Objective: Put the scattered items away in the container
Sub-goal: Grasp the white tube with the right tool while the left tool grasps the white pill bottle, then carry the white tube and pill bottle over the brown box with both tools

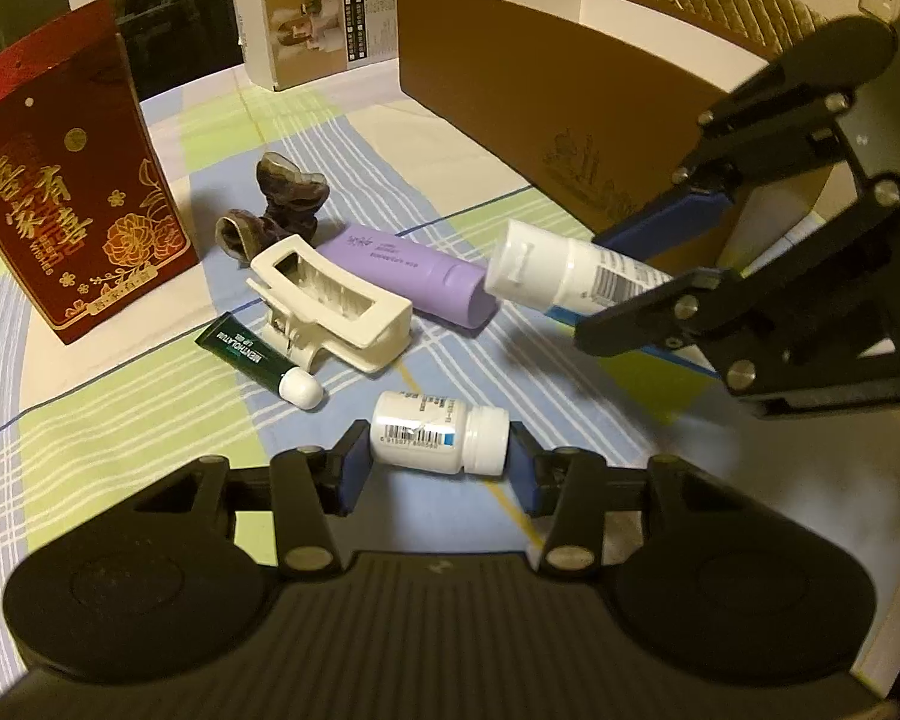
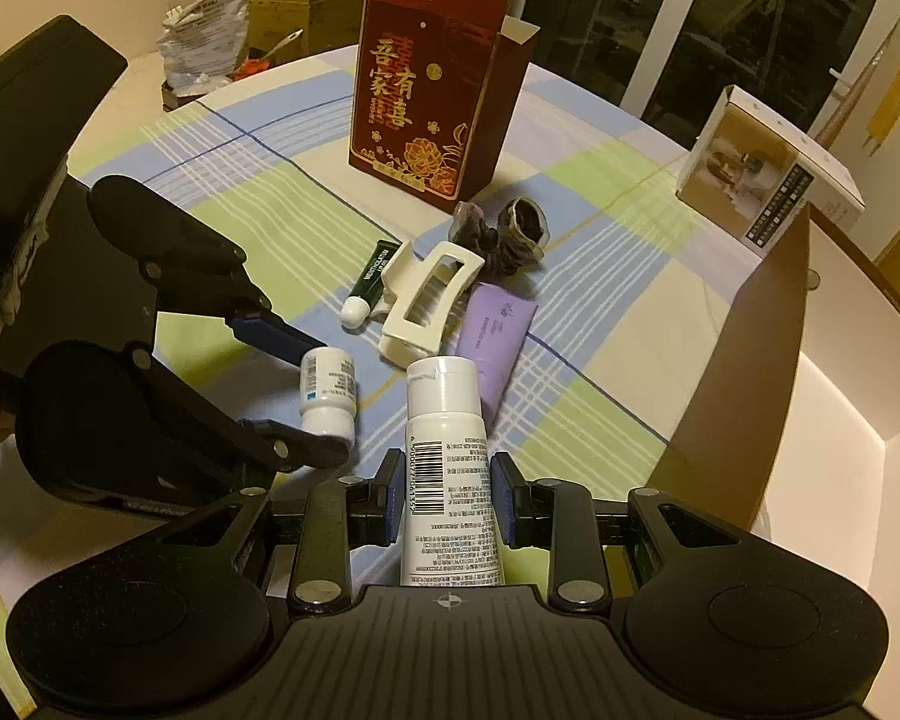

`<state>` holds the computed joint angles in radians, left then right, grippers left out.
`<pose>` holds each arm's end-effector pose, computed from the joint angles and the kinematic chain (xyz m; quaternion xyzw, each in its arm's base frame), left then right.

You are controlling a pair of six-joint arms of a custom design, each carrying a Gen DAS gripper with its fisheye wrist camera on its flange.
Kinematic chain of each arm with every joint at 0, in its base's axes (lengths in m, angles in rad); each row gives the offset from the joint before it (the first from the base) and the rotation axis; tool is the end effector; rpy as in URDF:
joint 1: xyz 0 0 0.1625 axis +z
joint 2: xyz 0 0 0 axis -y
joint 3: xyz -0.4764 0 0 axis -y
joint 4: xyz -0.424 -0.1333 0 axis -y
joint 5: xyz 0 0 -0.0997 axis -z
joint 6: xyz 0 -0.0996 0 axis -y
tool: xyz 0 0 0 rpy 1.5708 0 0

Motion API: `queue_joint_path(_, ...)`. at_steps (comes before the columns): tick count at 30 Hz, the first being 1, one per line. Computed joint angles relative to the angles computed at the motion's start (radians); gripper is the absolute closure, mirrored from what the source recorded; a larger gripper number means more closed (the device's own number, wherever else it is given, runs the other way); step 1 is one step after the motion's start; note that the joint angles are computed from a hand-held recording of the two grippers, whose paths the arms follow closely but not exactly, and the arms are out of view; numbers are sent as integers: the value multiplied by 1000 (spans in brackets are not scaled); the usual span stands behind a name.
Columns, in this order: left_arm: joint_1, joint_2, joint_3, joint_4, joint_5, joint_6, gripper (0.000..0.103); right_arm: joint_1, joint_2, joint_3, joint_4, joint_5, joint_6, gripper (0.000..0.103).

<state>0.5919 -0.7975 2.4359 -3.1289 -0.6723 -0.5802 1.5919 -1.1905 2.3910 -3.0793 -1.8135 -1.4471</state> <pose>-0.2129 -0.3976 0.0106 0.1953 0.8788 -0.2793 0.3340 0.1189 -0.4522 0.1477 0.6433 -0.7407 0.0369 0.1901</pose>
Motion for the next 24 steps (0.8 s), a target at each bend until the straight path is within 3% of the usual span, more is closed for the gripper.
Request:
queue_joint_path(15, -112, -90, -28, 249, 58, -171, 61, 9, -165, -1, 96, 80, 83, 71)
queue_joint_path(20, -141, -100, -80, 309, 71, -155, 61, 8, -223, -36, 134, 108, 156, 71)
queue_joint_path(24, -151, -81, -141, 289, 85, -82, 61, 2, -253, -76, 143, 123, 209, 71)
